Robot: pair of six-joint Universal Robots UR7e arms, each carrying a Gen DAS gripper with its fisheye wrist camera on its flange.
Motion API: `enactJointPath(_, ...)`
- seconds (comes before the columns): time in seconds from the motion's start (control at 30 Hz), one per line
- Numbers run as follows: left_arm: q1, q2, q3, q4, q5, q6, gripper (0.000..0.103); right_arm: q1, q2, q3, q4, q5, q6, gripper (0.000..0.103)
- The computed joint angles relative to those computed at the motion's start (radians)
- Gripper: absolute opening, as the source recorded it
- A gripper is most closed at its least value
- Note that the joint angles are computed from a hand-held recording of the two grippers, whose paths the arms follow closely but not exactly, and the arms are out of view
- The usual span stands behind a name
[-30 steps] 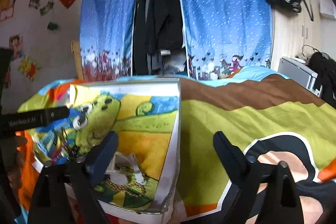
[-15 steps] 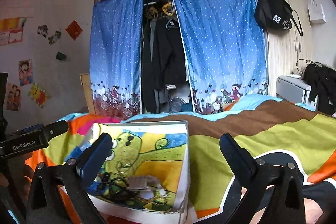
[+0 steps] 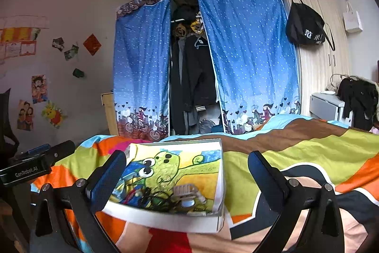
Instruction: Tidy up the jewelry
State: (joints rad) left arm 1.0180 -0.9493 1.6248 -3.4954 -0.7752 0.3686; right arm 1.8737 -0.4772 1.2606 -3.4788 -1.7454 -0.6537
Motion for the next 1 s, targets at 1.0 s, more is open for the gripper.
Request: enactJointPath(1.0, -0.192, -0.240, 0.525, -0.318, 0.237, 0.006, 0.102, 0.063, -0.160, 0.488, -0.317, -0.075, 0.039, 0.103)
